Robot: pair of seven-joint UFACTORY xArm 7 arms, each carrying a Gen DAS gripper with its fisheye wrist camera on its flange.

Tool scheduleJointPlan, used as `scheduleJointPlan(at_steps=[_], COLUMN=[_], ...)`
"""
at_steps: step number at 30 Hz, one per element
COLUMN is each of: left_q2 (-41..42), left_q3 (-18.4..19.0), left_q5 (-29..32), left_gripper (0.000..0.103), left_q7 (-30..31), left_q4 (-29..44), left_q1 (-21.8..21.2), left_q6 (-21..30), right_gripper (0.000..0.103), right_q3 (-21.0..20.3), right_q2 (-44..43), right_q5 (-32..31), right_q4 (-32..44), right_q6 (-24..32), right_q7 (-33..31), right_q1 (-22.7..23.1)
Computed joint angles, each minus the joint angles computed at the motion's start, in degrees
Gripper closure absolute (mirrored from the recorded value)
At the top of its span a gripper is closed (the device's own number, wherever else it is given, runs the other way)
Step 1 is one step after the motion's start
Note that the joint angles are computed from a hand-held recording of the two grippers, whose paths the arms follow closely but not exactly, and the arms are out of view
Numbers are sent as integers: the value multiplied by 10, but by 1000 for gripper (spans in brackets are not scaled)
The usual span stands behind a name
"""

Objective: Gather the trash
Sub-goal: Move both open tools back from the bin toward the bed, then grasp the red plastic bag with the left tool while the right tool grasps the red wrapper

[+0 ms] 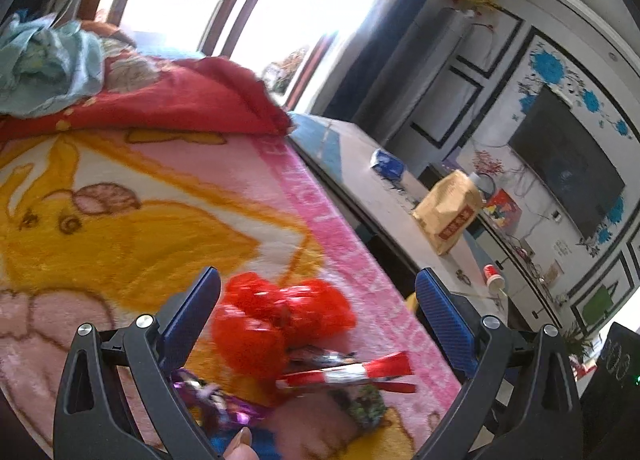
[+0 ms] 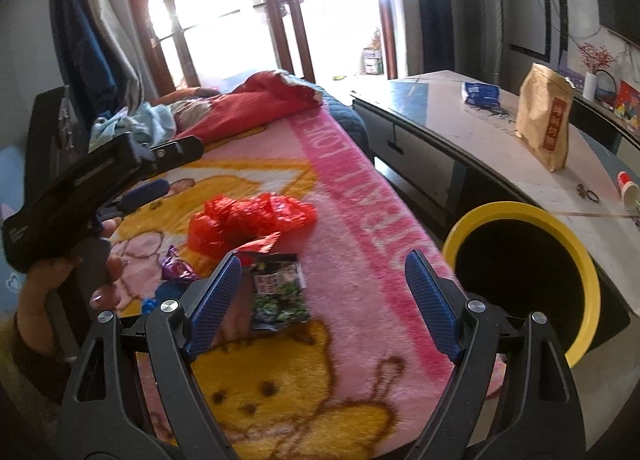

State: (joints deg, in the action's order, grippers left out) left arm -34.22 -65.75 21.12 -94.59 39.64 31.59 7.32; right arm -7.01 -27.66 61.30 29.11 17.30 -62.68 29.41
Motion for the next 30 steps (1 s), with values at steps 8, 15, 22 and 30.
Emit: scheduleJointPlan(at_steps=[8, 15, 22, 30], left_q2=[20, 58, 81, 97], left_q3=[37, 15, -19, -49], left_q5=[0, -5, -37, -63], left_gripper=[9, 17, 24, 31], left_q7=[-11, 2, 36, 69], left_q4=[-47, -62, -67, -65], left_q1=[-24, 8, 36, 60], left_q6=[-26, -86, -111, -125], right_gripper=[27, 27, 33, 58], right_q3=[21, 41, 63, 87], right_q2=[31, 62, 94, 123], right_q5=[24, 48, 62, 77], right_q4=[13, 33, 59, 84], right_q6=[3, 14, 45, 96], right_q7=[-13, -28, -35, -37], right_q1=[13, 1, -24, -51])
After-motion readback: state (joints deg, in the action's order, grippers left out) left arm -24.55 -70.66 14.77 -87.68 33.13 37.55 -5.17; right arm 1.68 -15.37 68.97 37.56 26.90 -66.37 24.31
